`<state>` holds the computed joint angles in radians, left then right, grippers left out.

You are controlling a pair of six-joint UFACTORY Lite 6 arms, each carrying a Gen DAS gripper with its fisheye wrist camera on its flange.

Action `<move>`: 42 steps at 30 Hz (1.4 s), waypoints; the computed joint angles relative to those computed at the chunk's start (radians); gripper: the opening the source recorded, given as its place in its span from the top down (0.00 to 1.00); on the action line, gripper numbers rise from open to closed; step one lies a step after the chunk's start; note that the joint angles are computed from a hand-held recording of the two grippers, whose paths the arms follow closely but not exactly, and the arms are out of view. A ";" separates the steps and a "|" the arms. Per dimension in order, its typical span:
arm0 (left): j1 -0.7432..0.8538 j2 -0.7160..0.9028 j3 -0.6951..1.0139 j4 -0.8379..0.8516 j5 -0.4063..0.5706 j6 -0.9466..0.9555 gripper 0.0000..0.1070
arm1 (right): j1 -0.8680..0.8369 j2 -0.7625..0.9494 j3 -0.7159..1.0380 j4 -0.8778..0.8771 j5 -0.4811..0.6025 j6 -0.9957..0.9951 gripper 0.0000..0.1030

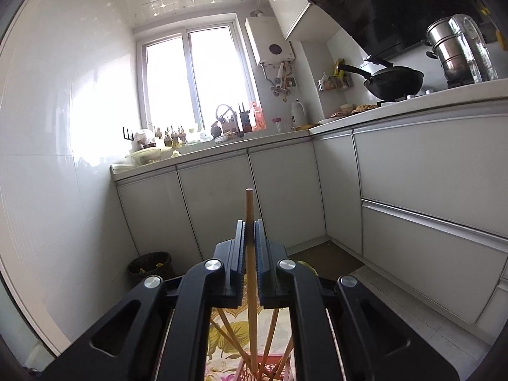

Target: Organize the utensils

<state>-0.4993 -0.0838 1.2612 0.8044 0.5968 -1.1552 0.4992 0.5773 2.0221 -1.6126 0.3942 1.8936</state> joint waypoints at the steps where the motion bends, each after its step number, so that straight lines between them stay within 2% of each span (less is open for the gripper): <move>1: 0.003 -0.001 -0.001 -0.004 0.000 0.003 0.83 | -0.004 0.029 0.008 -0.029 -0.006 0.027 0.94; 3: 0.001 -0.007 0.001 -0.004 0.009 0.000 0.83 | 0.000 0.054 -0.008 -0.065 -0.001 0.057 0.85; 5: -0.007 -0.024 0.003 0.008 0.020 -0.012 0.82 | 0.003 0.022 -0.069 -0.091 -0.010 0.103 0.45; 7: -0.035 -0.039 0.011 0.052 0.050 -0.051 0.80 | 0.010 -0.080 -0.195 -0.204 0.001 0.257 0.34; 9: -0.083 -0.061 0.025 0.091 0.091 -0.089 0.75 | 0.029 -0.200 -0.297 -0.200 0.023 0.270 0.29; 11: -0.154 -0.069 0.051 0.157 0.167 -0.144 0.66 | 0.054 -0.319 -0.359 -0.053 0.044 0.117 0.21; 13: -0.248 -0.081 0.074 0.235 0.265 -0.214 0.50 | 0.104 -0.425 -0.403 0.100 0.150 -0.064 0.14; 14: -0.285 -0.083 0.090 0.254 0.307 -0.238 0.45 | 0.130 -0.476 -0.420 0.164 0.209 -0.143 0.13; 15: -0.326 -0.086 0.101 0.275 0.351 -0.267 0.34 | 0.157 -0.526 -0.438 0.218 0.268 -0.206 0.12; 17: -0.424 -0.077 0.145 0.316 0.452 -0.304 0.27 | 0.223 -0.616 -0.471 0.303 0.410 -0.306 0.09; 19: -0.528 -0.053 0.203 0.359 0.564 -0.327 0.10 | 0.291 -0.687 -0.496 0.352 0.553 -0.373 0.07; 20: -0.580 -0.043 0.228 0.387 0.616 -0.343 0.10 | 0.331 -0.720 -0.516 0.361 0.624 -0.386 0.07; 25: -0.768 0.039 0.378 0.440 0.821 -0.341 0.10 | 0.467 -0.869 -0.626 0.455 0.821 -0.431 0.06; 28: -0.874 0.085 0.439 0.481 0.954 -0.370 0.10 | 0.591 -0.889 -0.651 0.408 1.000 -0.381 0.06; 34: -1.004 0.146 0.535 0.533 1.134 -0.353 0.10 | 0.748 -0.896 -0.643 0.346 1.169 -0.352 0.06; 42: -1.113 0.148 0.568 0.566 1.273 -0.357 0.10 | 0.904 -0.902 -0.634 0.285 1.327 -0.330 0.06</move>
